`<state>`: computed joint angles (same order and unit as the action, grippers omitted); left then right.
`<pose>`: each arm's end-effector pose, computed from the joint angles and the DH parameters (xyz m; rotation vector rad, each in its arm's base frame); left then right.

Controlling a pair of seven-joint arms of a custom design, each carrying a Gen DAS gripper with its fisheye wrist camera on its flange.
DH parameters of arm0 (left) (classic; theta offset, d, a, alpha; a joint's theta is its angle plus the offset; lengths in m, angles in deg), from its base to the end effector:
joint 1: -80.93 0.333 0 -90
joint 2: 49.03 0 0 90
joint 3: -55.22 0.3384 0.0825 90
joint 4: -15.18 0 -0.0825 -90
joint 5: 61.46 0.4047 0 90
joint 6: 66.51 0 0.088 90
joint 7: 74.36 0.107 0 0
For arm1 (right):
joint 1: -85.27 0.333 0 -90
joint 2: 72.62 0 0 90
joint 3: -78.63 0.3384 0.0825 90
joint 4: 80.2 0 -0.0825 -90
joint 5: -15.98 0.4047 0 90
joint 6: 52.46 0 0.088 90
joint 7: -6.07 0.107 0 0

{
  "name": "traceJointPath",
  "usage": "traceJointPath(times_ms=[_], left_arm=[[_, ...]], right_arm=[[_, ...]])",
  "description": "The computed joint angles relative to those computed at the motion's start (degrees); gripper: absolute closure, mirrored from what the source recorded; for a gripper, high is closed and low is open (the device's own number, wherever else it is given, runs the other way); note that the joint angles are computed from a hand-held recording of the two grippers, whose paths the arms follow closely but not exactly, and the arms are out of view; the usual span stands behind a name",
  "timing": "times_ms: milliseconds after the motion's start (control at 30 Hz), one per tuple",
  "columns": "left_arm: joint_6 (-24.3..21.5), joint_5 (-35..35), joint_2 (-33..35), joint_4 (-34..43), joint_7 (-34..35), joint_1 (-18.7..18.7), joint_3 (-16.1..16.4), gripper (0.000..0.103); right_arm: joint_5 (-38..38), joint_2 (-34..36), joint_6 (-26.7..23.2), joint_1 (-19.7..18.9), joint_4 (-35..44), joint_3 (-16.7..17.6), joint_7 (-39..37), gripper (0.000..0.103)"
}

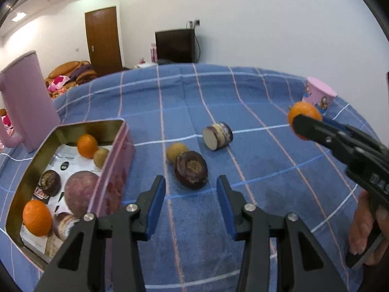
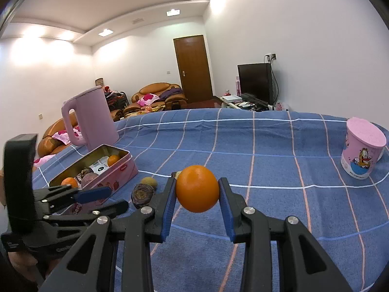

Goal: Organize fruits
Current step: 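Carry the orange and dark brown fruit over the tin tray with both grippers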

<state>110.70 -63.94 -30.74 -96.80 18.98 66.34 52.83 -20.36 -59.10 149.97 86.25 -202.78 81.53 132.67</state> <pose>0.6568 -0.1941 0.4211 -1.4897 2.0298 -0.8849 0.6095 0.1119 0.4305 -1.5992 1.3675 -0.6606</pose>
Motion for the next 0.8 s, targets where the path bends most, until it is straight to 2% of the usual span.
traceJointPath(times_ms=[67,167,200,300,400,567,633,700,800], left_arm=[[-2.11,1.47,1.3,2.21,-1.94,-2.12,2.22,0.057],[-5.12,3.2,3.32,5.55,-4.07,-2.89,2.86,0.057],[-6.08,4.61,3.97,6.64,-5.81,-4.07,4.19,0.057],[-6.7,8.79,5.37,8.75,-9.94,-6.21,6.65,0.057],[-6.58,13.06,5.64,9.04,-14.4,-8.54,9.52,0.07],[-4.96,12.89,4.43,7.24,-13.17,-4.81,5.66,0.076],[-3.98,10.86,4.05,6.6,-11.44,-2.54,3.24,0.084],[-3.45,8.35,3.86,6.2,-8.49,-0.11,0.46,0.085],[-3.14,6.96,3.59,5.83,-7.1,-0.38,0.58,0.086]], right_arm=[[-0.27,-0.01,0.28,-0.28,-0.07,0.18,0.38,0.067],[-0.39,-0.01,0.55,-0.33,-0.13,0.09,0.68,0.067],[-0.38,0.0,0.48,-0.26,-0.1,0.04,0.7,0.067],[-0.95,0.01,0.18,-0.51,0.05,0.22,1.09,0.067],[-1.03,-0.04,0.17,-0.51,0.04,0.2,1.25,0.067],[-1.68,0.08,-0.06,-0.91,0.28,0.5,2.26,0.067],[-1.46,0.11,0.04,-0.72,0.28,0.3,2.05,0.067],[-0.37,0.11,0.19,0.05,0.13,-0.27,1.0,0.067],[0.78,0.05,0.3,0.66,-0.13,-0.64,-0.16,0.067]])
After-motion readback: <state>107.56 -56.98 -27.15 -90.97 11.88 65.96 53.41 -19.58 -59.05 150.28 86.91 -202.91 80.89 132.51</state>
